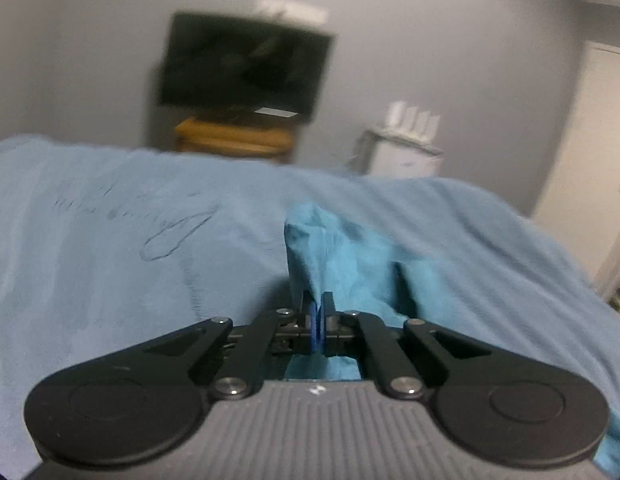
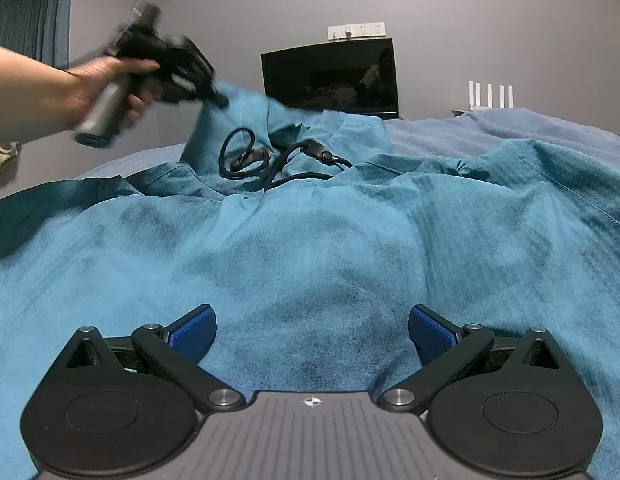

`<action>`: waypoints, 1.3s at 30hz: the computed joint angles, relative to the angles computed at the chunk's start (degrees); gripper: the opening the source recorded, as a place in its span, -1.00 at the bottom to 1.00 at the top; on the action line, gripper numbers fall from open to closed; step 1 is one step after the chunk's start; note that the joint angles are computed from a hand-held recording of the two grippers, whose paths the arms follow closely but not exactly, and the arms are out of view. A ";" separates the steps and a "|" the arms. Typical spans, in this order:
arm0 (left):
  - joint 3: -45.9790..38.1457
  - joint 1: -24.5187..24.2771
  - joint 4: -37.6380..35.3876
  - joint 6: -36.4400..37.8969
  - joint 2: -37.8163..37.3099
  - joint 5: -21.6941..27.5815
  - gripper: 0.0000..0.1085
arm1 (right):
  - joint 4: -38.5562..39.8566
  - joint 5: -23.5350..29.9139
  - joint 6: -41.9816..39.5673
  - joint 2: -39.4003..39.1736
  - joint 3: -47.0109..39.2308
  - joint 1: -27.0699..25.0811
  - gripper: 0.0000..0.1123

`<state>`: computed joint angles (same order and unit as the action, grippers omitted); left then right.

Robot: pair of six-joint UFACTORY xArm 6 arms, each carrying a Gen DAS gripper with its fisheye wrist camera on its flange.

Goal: Fold large clothes

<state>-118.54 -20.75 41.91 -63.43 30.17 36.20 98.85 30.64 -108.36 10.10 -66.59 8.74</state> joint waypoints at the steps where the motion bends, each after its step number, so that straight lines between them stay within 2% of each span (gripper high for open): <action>1: 2.65 -0.92 1.34 0.10 -2.44 -0.48 -1.00 | -0.36 0.04 0.36 -0.02 -0.04 -0.04 0.83; 3: 8.66 -2.57 3.47 -0.90 -7.32 -2.40 -1.00 | -1.21 0.14 1.28 -0.05 -0.19 -0.13 0.83; 9: 26.24 -11.05 9.19 -4.22 -20.73 -0.70 -1.00 | -5.22 3.05 8.53 -0.77 -0.66 -1.96 0.76; 13: 34.69 -16.29 10.40 -12.07 -25.83 5.54 -1.00 | -6.82 4.86 15.84 -1.94 -0.88 -3.83 0.69; 16: 36.96 -18.87 7.99 -17.11 -26.89 13.06 -1.00 | -6.76 5.29 19.56 -4.00 -0.33 -5.41 0.69; 19: 35.41 -21.92 4.71 -18.31 -25.99 23.68 -1.00 | -6.00 6.96 22.07 -6.58 0.51 -7.89 0.70; 20: 35.16 -22.73 3.57 -18.96 -25.94 25.88 -1.00 | -6.24 7.88 23.45 -7.48 0.77 -8.92 0.70; 23: 38.68 -24.98 2.67 -25.33 -28.84 25.72 -1.00 | -8.37 10.67 27.47 -9.08 1.06 -11.41 0.72; 26: 41.53 -27.85 4.88 -33.82 -31.38 23.99 -0.76 | -8.94 16.50 33.03 -8.30 -0.23 -14.32 0.72; 27: 42.02 -28.65 5.93 -36.68 -31.90 23.67 -0.49 | -8.98 17.82 35.00 -7.73 -0.85 -14.83 0.72; 28: 41.96 -29.62 7.03 -39.76 -32.03 23.80 -0.14 | -8.52 19.41 36.73 -6.93 -1.57 -15.38 0.72; 30: 40.83 -31.54 10.34 -45.60 -31.68 24.80 0.13 | -7.13 20.96 38.63 -5.63 -2.90 -16.04 0.72; 32: 38.28 -32.93 12.84 -47.84 -30.20 26.20 0.13 | -4.58 18.46 37.55 -4.20 -4.72 -15.08 0.72; 34: 33.70 -34.11 13.70 -45.73 -27.62 28.70 0.13 | -4.15 11.90 36.03 -2.48 -7.15 -12.53 0.74; 35: 31.12 -34.02 14.23 -43.77 -26.05 29.25 0.13 | -5.38 10.42 37.06 -0.90 -9.02 -11.71 0.74; 37: 26.52 -33.35 14.76 -39.22 -23.26 29.51 0.20 | -11.57 14.25 44.38 3.62 -13.95 -11.90 0.67; 38: 24.34 -32.87 13.99 -37.08 -21.74 29.58 0.25 | -15.61 19.23 49.10 6.39 -17.01 -12.70 0.58; 39: 21.51 -32.06 12.56 -35.15 -19.64 30.55 0.26 | -18.40 22.52 52.41 8.42 -19.36 -13.19 0.25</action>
<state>-97.03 -52.82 54.47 -98.59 10.52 66.75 80.45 53.16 -55.94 18.52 -85.95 -4.46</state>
